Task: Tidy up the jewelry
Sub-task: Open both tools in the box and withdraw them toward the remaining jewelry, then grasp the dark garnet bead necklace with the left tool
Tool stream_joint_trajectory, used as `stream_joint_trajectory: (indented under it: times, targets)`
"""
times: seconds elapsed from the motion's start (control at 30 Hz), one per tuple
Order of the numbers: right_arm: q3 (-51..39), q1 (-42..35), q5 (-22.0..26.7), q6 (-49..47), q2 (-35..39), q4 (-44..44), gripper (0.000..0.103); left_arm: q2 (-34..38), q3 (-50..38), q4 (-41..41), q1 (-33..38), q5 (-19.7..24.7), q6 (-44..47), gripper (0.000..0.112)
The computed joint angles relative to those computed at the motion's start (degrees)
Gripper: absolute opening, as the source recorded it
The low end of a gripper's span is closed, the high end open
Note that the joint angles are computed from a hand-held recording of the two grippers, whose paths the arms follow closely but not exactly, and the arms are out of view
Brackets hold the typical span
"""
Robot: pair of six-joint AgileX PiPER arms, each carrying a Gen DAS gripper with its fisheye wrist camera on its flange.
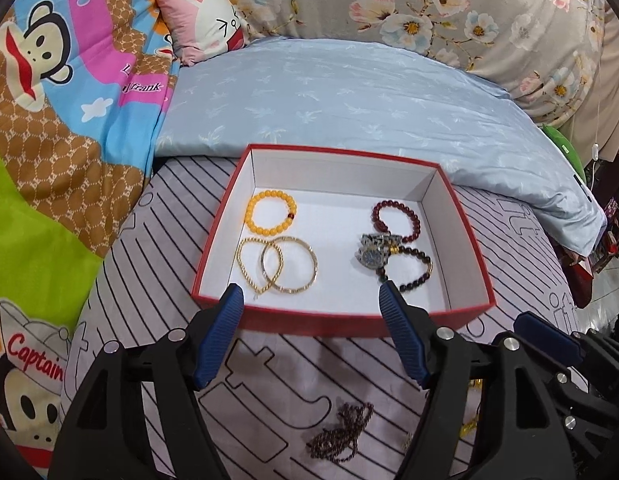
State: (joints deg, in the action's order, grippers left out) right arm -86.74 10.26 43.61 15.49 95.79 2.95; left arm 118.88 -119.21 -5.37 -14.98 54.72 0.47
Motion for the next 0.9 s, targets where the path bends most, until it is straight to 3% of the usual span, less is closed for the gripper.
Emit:
stream_joint_trajectory:
  times: [0.6, 0.9]
  targets:
    - [22.5, 1.5, -3.3, 3.5, -12.4, -0.3, 0.029, -17.7, 35.5, -3.9, 3.3, -11.9, 5.2, 0.067]
    - [28.0, 1.9, -4.0, 3.8, -14.7, 1.1, 0.029, -20.3, 42.6, -7.5, 2.6, -14.2, 9.0, 0.067]
